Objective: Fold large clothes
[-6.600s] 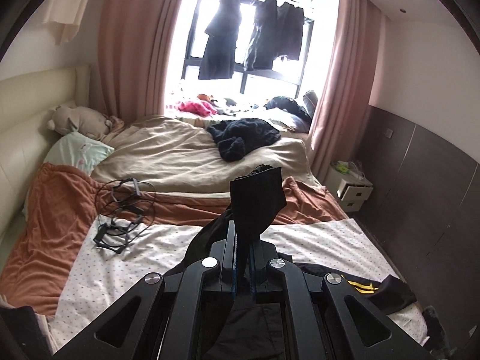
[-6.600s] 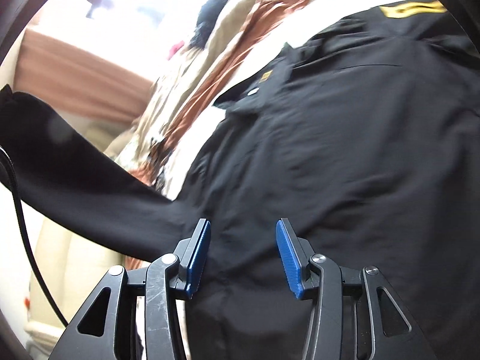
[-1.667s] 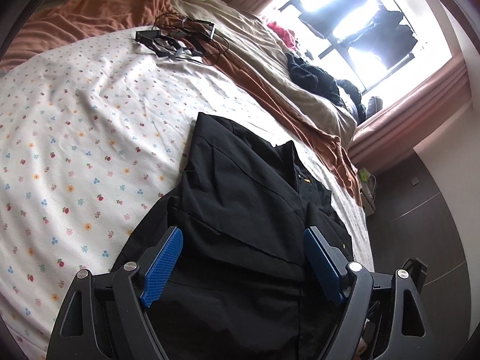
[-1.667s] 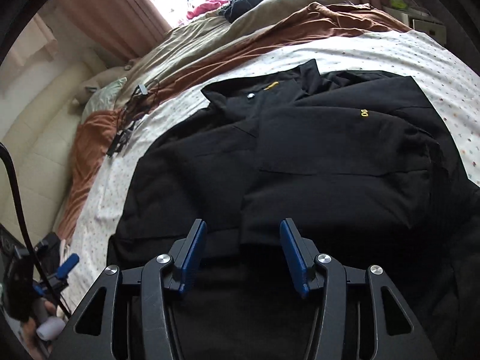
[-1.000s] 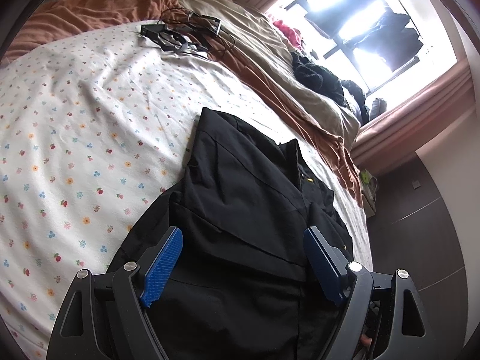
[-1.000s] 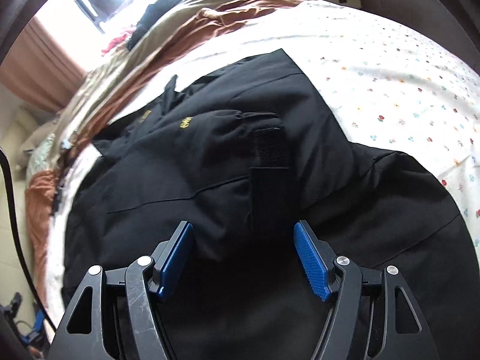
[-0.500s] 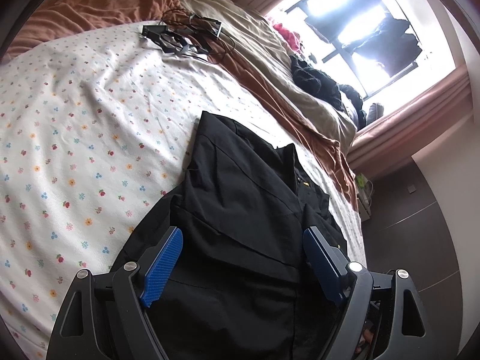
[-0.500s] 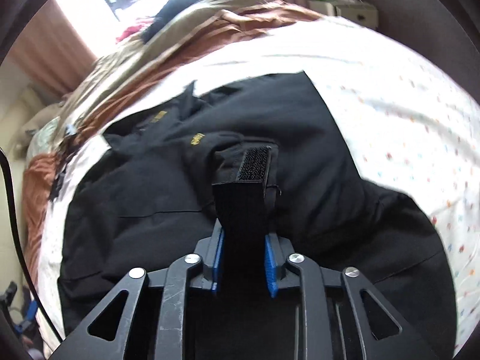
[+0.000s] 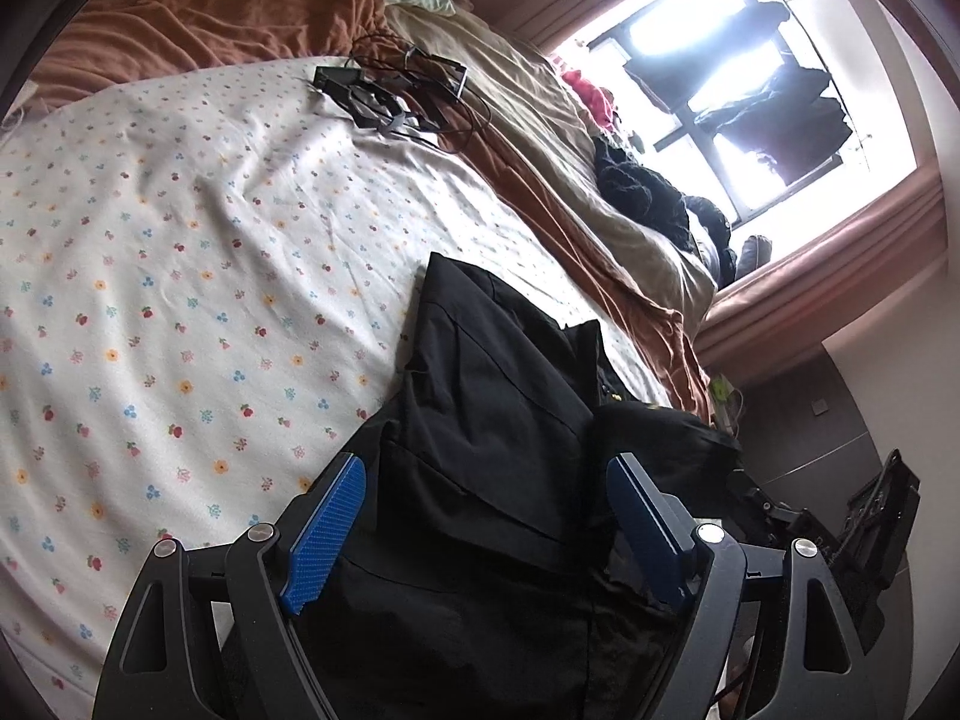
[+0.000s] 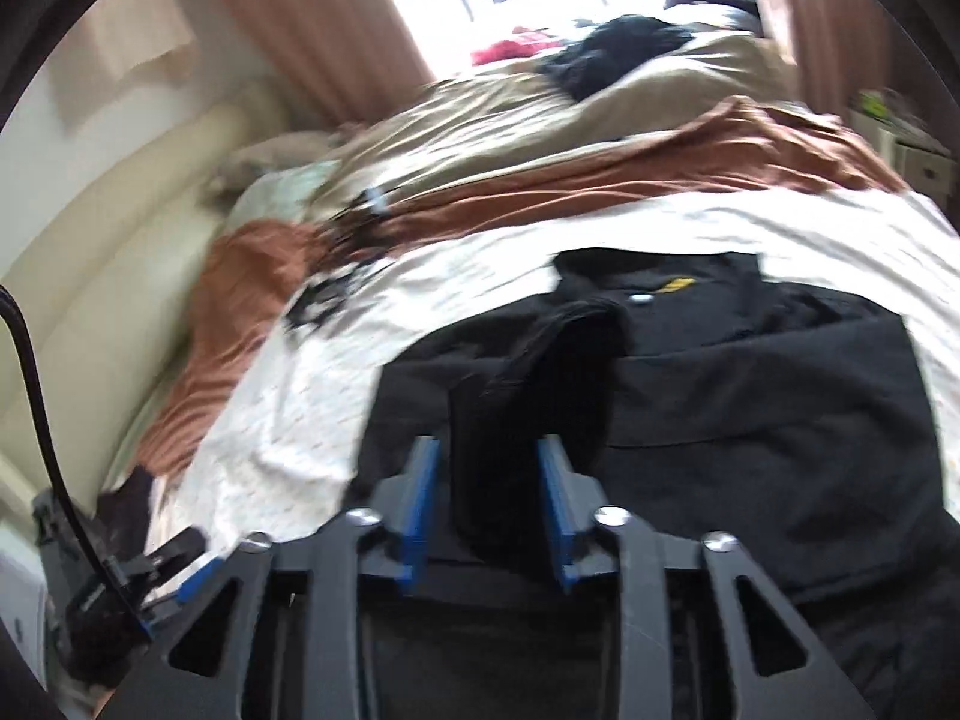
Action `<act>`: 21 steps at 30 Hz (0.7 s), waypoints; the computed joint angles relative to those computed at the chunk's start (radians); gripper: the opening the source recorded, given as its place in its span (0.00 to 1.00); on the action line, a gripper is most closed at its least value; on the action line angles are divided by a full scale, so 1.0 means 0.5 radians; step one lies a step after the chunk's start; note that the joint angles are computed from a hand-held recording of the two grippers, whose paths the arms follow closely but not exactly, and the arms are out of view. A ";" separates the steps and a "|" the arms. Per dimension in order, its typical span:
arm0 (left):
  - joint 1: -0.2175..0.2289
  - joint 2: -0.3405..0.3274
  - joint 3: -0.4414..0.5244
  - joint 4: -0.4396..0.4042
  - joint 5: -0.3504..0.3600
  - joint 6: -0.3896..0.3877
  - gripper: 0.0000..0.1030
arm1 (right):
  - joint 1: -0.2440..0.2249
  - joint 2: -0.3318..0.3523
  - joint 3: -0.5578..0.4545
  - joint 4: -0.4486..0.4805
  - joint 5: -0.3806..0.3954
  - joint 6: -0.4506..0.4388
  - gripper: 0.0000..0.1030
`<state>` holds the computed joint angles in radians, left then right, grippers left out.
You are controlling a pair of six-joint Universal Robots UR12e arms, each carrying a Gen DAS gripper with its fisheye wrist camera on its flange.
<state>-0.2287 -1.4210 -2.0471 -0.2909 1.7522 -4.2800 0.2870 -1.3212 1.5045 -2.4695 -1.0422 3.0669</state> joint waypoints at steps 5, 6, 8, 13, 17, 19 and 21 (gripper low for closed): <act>0.003 0.037 -0.008 -0.045 0.058 -0.041 0.81 | -0.004 -0.032 0.070 -0.083 0.071 0.029 0.64; -0.004 0.039 -0.001 -0.061 0.076 -0.037 0.81 | -0.019 -0.048 0.091 -0.076 0.057 0.034 0.64; -0.021 0.039 0.024 -0.107 0.099 -0.016 0.81 | -0.042 -0.082 0.134 -0.081 -0.004 0.033 0.64; -0.084 0.044 0.096 -0.264 0.156 0.086 0.81 | -0.163 -0.198 0.283 -0.070 -0.074 0.025 0.64; -0.186 0.088 0.128 -0.426 0.270 0.137 0.81 | -0.317 -0.334 0.438 -0.056 -0.049 0.055 0.65; -0.241 0.116 0.121 -0.486 0.299 0.185 0.81 | -0.382 -0.393 0.496 -0.027 -0.031 0.035 0.65; -0.291 0.153 0.108 -0.565 0.324 0.179 0.81 | -0.461 -0.463 0.561 0.004 0.017 0.004 0.65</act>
<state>-0.3743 -1.3445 -1.9933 -0.5733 1.9141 -4.1905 0.0567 -1.5527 1.7851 -2.4674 -1.0335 3.0687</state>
